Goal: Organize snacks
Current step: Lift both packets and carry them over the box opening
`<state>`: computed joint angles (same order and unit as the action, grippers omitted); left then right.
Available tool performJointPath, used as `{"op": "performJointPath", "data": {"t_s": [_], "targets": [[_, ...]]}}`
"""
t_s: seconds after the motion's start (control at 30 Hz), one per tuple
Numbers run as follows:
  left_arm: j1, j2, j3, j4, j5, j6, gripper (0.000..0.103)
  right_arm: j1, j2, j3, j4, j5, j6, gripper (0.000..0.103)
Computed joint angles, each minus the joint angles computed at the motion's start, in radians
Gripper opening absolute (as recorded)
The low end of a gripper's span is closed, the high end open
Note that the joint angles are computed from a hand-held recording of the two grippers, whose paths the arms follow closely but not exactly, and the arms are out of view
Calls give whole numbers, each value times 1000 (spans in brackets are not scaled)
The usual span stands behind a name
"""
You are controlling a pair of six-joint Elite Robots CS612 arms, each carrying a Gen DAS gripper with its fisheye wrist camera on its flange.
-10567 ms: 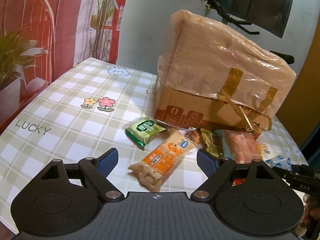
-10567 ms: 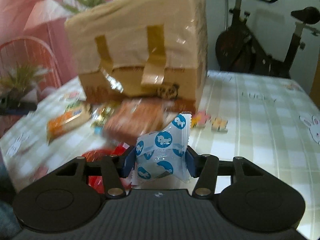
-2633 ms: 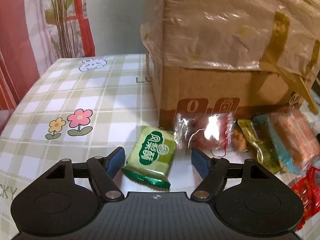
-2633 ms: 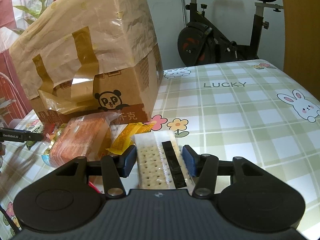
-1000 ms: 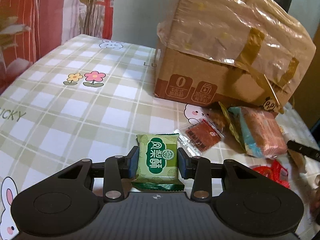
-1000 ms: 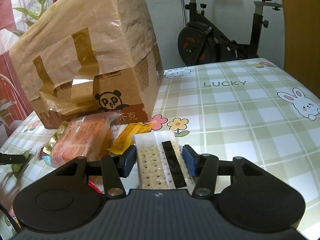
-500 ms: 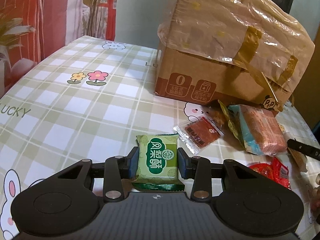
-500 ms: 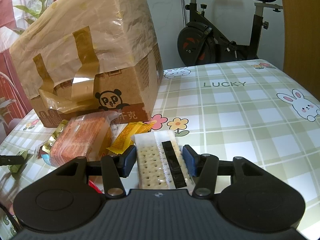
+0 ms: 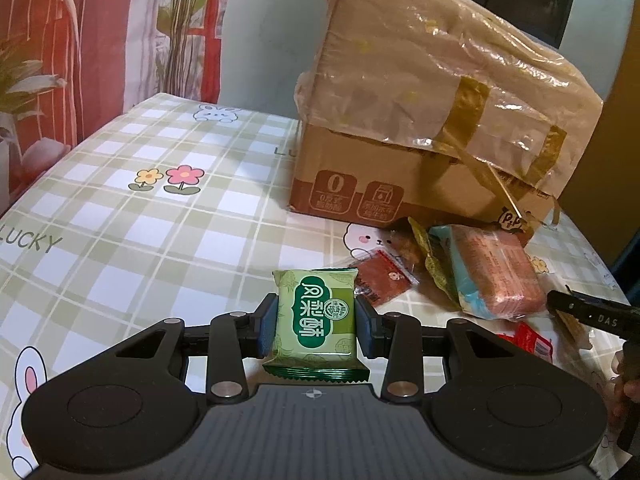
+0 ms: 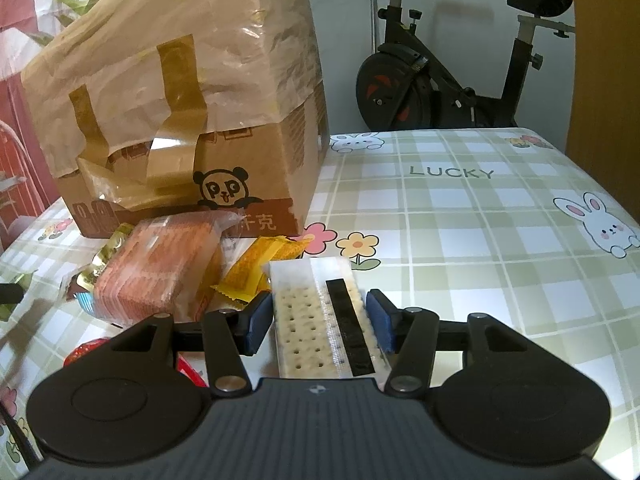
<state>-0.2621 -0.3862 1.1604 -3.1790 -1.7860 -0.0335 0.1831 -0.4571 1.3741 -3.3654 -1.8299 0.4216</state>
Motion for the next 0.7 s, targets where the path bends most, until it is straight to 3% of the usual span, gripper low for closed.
{"op": "performJointPath", "data": {"t_s": [0.17, 0.3, 0.47, 0.7], "targets": [[1, -4, 7, -15, -3, 9, 42, 2, 0, -4, 12, -7, -8, 54], [3, -7, 5, -46, 0, 15, 42, -6, -7, 14, -17, 31, 28, 50], [8, -13, -18, -116, -30, 13, 42, -9, -27, 54, -116, 35, 54, 50], [1, -10, -100, -235, -87, 36, 42, -11, -57, 50, -296, -28, -10, 50]]}}
